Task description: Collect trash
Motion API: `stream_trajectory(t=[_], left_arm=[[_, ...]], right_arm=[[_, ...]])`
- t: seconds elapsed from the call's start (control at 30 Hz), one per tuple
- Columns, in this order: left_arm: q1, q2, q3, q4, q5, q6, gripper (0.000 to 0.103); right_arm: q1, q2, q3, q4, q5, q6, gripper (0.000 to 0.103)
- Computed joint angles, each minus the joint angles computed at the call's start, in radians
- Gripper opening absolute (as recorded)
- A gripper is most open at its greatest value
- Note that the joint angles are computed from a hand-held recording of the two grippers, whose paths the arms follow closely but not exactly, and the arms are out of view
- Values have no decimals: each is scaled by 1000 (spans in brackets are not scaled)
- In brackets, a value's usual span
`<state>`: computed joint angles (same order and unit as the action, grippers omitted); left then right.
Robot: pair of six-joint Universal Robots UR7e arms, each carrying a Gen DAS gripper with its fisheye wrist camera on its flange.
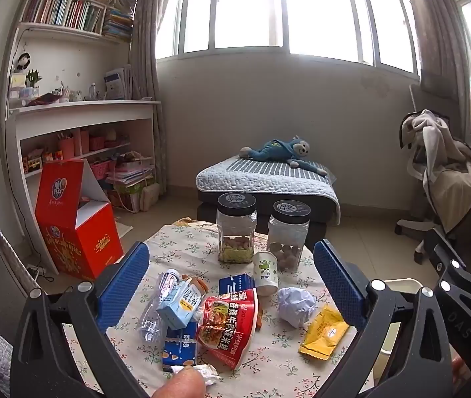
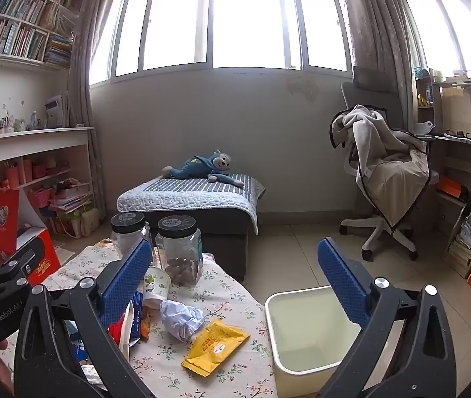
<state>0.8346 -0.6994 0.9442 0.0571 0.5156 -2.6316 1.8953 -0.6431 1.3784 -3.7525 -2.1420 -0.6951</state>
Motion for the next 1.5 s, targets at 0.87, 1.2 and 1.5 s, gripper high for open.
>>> stream_trajectory(t=[0.87, 1.2, 1.5], left_arm=[[-3, 11, 1, -8, -2, -8, 97], [2, 0, 16, -7, 3, -11, 97], [2, 0, 14, -3, 2, -14, 97]], right_arm=[[0, -4, 2, 11, 4, 18, 96], [0, -3, 2, 12, 4, 21, 96], [0, -3, 2, 11, 4, 20, 96]])
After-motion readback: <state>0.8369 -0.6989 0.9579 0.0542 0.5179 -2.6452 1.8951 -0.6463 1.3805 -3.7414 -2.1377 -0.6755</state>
